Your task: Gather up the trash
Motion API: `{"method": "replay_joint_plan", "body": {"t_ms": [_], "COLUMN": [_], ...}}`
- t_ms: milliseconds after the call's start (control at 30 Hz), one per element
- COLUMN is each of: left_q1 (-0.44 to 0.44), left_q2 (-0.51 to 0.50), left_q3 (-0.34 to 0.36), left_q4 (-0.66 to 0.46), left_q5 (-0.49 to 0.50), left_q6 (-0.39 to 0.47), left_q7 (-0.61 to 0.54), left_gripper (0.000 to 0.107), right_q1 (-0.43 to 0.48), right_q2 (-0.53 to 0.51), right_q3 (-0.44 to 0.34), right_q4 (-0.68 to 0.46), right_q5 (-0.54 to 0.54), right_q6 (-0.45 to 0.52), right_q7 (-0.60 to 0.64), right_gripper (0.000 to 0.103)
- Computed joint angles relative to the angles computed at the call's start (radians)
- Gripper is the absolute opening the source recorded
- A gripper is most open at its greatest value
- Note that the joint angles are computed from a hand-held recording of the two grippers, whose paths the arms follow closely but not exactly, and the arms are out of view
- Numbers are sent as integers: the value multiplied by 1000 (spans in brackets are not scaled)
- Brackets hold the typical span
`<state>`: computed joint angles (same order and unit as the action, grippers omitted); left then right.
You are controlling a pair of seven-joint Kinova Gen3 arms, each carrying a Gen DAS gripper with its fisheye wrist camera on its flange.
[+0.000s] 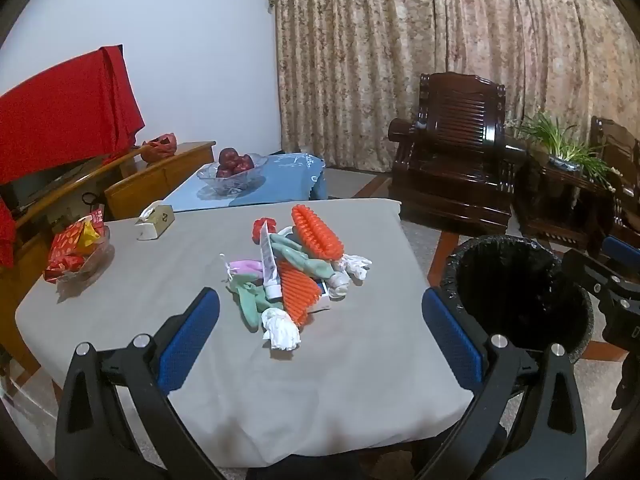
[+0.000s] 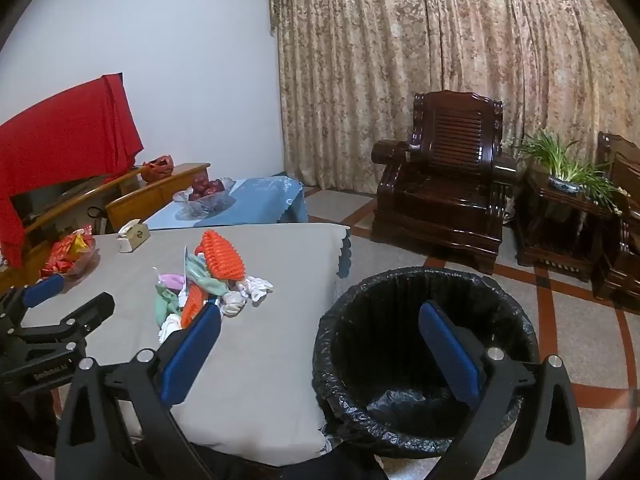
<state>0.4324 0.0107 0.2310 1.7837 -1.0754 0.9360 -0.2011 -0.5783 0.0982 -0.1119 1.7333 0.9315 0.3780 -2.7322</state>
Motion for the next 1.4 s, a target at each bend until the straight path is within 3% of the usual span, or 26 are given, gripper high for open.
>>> {"method": "replay_joint_plan", "body": {"t_ms": [933, 1100, 1400], "left_q1": [4, 4, 4], "left_q2": [0, 0, 0], "left_q3": [3, 3, 3], "left_q4": [5, 5, 6], "left_q5": [-18, -19, -19], "left_q6": [6, 6, 5], "left_q7": [13, 15, 15], "left_gripper": [98, 98, 98], "right_q1": [-5, 19, 21], "right_q2": [1, -10, -11], "right_q3": [-2, -13, -14], "right_q4": [-10, -31, -34], "right_q5": [-4, -83, -92], "right_q6": [18, 32, 36], "right_q7": [8, 94, 105], "right_gripper": [97, 97, 97]}}
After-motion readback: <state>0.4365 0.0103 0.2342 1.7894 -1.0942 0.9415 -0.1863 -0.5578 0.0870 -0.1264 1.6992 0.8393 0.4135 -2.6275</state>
